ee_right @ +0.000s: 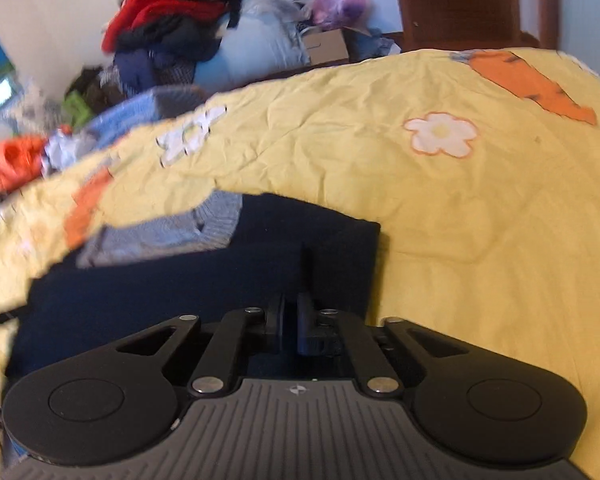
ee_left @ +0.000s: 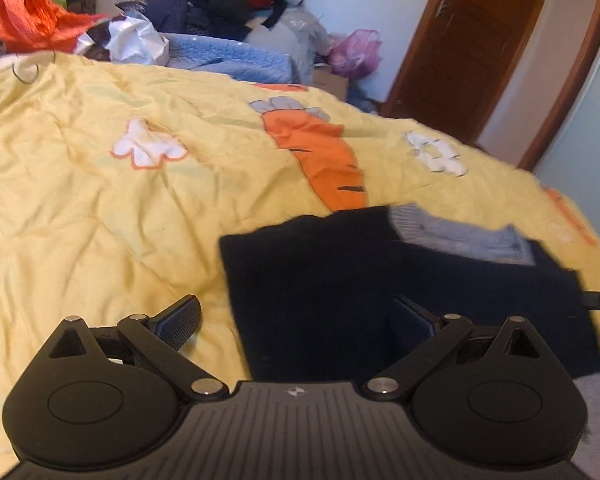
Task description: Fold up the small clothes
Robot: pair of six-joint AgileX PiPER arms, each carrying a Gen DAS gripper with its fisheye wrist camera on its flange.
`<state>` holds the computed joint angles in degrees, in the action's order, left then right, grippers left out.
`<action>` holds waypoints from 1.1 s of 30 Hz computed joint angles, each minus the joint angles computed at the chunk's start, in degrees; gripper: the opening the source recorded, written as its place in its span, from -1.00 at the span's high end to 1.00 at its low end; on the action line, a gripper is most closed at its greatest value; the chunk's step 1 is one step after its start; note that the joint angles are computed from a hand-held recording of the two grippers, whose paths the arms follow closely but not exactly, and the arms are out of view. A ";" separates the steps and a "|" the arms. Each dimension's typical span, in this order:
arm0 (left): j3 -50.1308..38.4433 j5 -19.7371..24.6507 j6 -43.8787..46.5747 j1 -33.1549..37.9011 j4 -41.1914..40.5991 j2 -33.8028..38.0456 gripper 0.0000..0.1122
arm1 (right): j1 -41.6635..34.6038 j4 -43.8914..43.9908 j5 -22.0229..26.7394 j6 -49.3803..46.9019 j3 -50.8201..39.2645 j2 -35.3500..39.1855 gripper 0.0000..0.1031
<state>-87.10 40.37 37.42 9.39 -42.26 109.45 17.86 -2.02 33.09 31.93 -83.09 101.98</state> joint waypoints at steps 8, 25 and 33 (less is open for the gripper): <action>8.36 9.43 15.46 1.80 -23.23 -3.08 -0.81 | 1.97 7.14 -2.15 -5.71 2.99 -1.02 0.59; 34.50 14.85 22.43 8.41 -15.28 -25.55 -0.83 | 23.34 -28.03 3.82 26.03 27.26 -23.70 0.02; 52.39 12.51 31.43 16.46 -7.36 -46.61 -0.84 | 46.29 -43.41 18.27 44.61 37.33 -29.32 -0.09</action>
